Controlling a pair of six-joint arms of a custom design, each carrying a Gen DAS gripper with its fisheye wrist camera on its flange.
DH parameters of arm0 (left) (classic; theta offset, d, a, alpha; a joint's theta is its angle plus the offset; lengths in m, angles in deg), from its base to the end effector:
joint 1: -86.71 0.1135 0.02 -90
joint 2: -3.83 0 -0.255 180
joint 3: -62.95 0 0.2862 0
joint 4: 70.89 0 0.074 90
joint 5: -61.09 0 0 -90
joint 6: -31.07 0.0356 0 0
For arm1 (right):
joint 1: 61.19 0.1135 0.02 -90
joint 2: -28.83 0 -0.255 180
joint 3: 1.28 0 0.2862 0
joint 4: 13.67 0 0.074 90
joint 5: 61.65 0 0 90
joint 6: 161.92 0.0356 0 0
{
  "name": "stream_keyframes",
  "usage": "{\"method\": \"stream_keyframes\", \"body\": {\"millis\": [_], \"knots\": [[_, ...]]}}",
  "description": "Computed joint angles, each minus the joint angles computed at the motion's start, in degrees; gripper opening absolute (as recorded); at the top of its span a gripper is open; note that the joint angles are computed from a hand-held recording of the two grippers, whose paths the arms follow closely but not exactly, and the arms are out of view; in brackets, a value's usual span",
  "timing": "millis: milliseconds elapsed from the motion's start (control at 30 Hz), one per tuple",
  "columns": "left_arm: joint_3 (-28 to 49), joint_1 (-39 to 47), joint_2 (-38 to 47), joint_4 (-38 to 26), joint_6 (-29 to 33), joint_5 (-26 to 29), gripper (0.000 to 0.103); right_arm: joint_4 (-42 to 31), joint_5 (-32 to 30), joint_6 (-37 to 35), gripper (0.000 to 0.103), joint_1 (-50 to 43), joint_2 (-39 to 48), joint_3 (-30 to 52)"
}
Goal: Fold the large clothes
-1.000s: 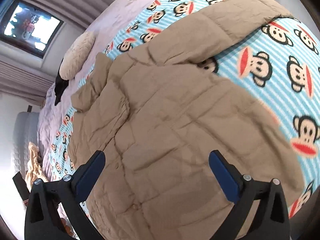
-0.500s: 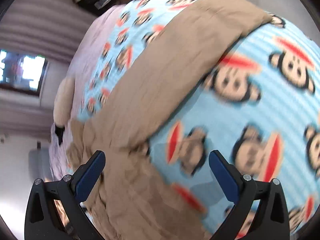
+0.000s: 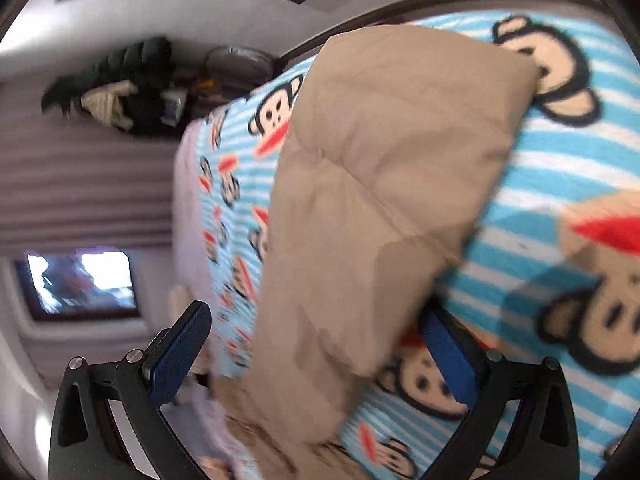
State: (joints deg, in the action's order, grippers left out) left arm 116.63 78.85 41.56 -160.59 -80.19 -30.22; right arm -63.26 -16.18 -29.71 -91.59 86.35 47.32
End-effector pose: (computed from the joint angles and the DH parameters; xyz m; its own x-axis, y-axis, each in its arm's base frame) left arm 0.1231 -0.0162 0.2430 -0.9336 -0.2371 -0.2687 -0.2233 0.9714 -0.0810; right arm 0.2004 -0.0886 0.1995 -0.5147 0.8573 0.0149 0.5273 0.3028 0.7939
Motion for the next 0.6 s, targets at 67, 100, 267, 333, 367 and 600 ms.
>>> {"method": "stream_keyframes", "body": {"millis": [67, 100, 267, 333, 367, 600], "knots": [[0.18, -0.55, 0.46, 0.47, -0.51, 0.02, 0.103, 4.6, -0.83, 5.19, 0.093, 0.15, 1.22, -1.02], [0.28, -0.85, 0.83, 0.7, -0.82, -0.24, 0.103, 6.41, -1.17, 7.38, 0.086, 0.43, 1.89, -1.41], [0.84, 1.46, 0.98, 0.89, 0.73, -0.42, 0.103, 13.93, -4.51, 15.75, 0.006, 1.77, 6.37, -3.32], [1.03, 3.92, 0.7, 0.68, 2.99, 0.07, 0.103, 15.29, -4.39, 15.82, 0.006, 3.12, 4.93, -3.39], [1.06, 6.46, 0.17, 0.47, 5.22, 0.66, 0.103, 16.61, -4.59, 16.33, 0.006, 4.31, 4.52, -3.3], [0.43, 30.84, -1.33, 0.22, 26.74, 8.47, 0.103, 16.7, -0.02, 12.79, 0.006, 18.11, 3.62, 4.63]]}}
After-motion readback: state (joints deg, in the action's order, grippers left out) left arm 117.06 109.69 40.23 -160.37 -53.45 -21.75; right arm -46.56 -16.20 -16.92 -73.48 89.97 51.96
